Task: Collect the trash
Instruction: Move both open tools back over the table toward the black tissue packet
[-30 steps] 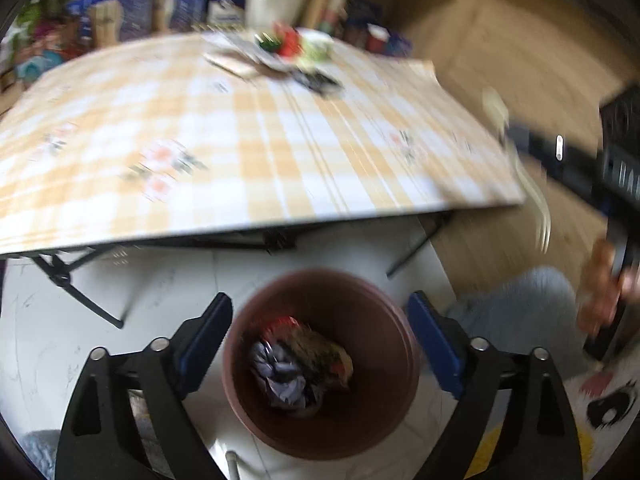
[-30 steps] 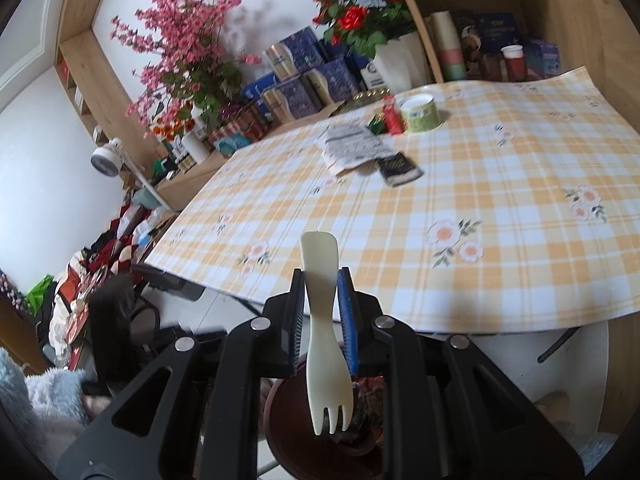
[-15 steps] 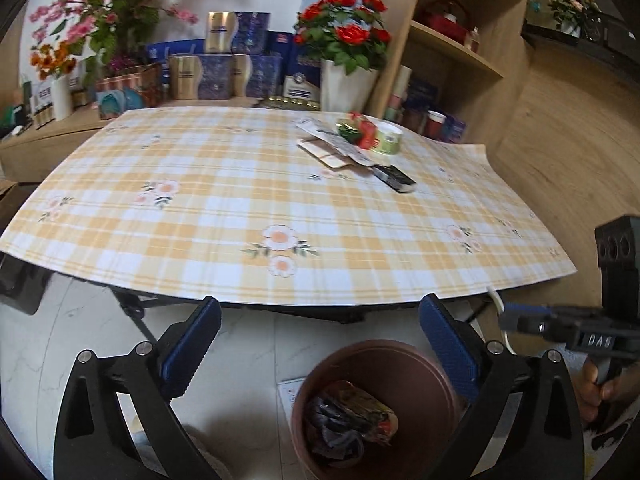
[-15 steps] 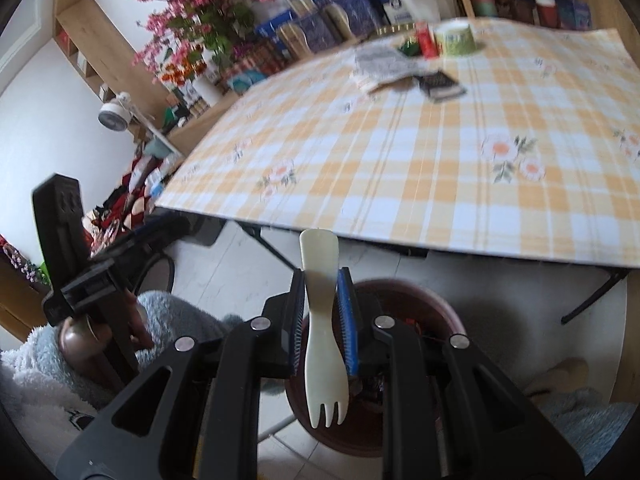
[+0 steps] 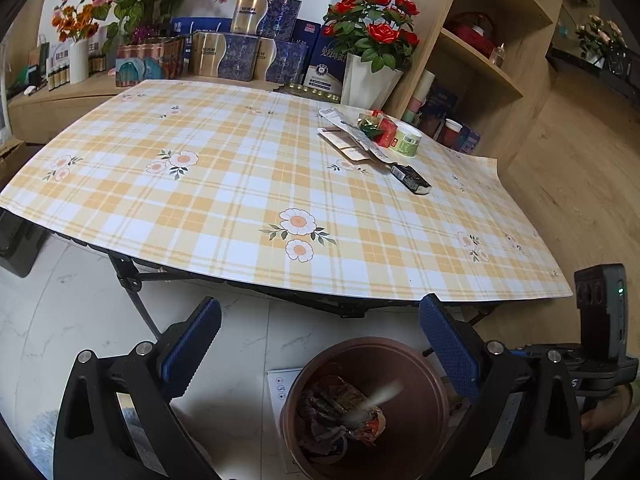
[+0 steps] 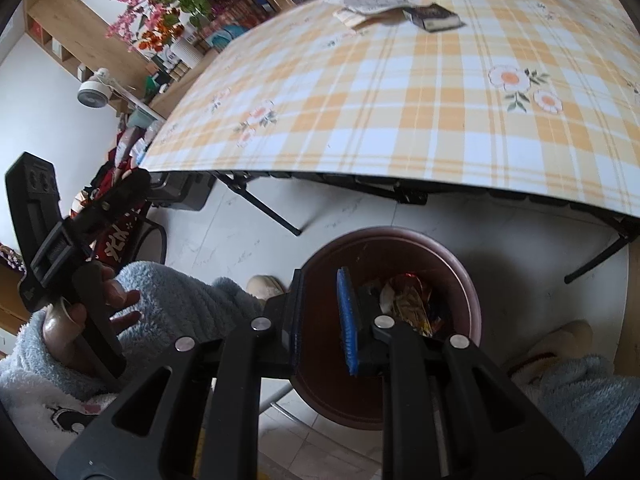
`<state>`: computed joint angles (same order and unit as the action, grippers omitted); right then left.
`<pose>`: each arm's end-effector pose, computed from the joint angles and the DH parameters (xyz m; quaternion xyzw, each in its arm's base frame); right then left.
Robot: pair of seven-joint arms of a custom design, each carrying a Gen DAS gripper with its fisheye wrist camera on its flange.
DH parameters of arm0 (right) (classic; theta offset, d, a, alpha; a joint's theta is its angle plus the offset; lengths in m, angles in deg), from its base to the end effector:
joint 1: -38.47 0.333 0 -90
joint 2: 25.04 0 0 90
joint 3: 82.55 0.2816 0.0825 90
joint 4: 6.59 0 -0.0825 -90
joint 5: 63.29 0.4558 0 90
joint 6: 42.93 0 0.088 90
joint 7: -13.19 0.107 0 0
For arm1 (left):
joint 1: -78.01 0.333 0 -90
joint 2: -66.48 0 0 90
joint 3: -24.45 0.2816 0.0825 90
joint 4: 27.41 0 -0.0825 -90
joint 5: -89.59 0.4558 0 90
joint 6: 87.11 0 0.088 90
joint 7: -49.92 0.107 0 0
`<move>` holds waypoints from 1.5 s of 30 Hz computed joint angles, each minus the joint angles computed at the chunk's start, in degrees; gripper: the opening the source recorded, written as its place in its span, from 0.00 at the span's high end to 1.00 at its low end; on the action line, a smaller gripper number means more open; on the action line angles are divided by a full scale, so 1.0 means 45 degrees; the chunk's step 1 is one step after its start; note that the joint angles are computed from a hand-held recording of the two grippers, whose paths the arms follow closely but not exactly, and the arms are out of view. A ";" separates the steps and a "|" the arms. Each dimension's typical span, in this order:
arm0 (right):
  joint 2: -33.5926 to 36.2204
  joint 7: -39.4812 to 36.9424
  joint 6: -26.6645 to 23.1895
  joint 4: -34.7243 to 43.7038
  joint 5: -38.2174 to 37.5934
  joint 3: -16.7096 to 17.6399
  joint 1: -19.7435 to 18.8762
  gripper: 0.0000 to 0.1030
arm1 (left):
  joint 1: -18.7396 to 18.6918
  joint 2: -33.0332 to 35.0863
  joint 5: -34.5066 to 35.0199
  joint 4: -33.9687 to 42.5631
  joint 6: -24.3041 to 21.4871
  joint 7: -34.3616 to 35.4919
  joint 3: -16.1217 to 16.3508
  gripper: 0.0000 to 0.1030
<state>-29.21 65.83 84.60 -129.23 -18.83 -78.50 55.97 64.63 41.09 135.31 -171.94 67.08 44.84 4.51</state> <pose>0.5591 0.2445 0.3909 -0.8346 0.4460 0.1312 0.2956 0.4273 -0.3033 0.4107 -0.7678 0.4932 -0.3358 0.2336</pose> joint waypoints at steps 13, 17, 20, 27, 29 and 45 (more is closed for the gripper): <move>-0.0244 0.0187 0.0982 -0.0280 -0.0791 0.0071 0.0087 0.06 | -0.0306 0.0517 0.0193 0.0756 -0.1618 0.0964 -0.0139 0.06; -0.0234 0.0398 0.1553 -0.0308 -0.1186 0.0113 0.0110 0.06 | -0.0399 0.0659 0.0122 0.0869 -0.1754 0.1067 -0.0029 0.06; -0.0282 0.0548 0.2330 -0.0463 -0.1466 0.0114 0.0101 0.06 | -0.0405 0.0658 0.0181 0.0916 -0.2032 0.0945 -0.0040 0.06; 0.0199 0.1924 0.3589 -0.0015 -0.2500 0.0066 -0.0101 0.06 | -0.0153 0.0539 0.1101 0.0980 -0.2250 0.0084 -0.0177 0.06; 0.0368 0.1971 0.3940 0.0175 -0.2576 0.0050 -0.0129 0.06 | -0.0142 0.0600 0.0978 0.1014 -0.1923 0.0077 0.0032 0.06; 0.4230 0.1232 0.4075 0.5154 -0.3844 -0.0028 -0.0314 0.06 | 0.0511 0.2449 0.1141 0.2902 -0.1120 0.1365 0.0738 0.06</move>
<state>-10.17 71.37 102.94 -106.04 -36.12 -78.62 54.56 66.93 52.11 140.45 -158.88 62.04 50.98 7.83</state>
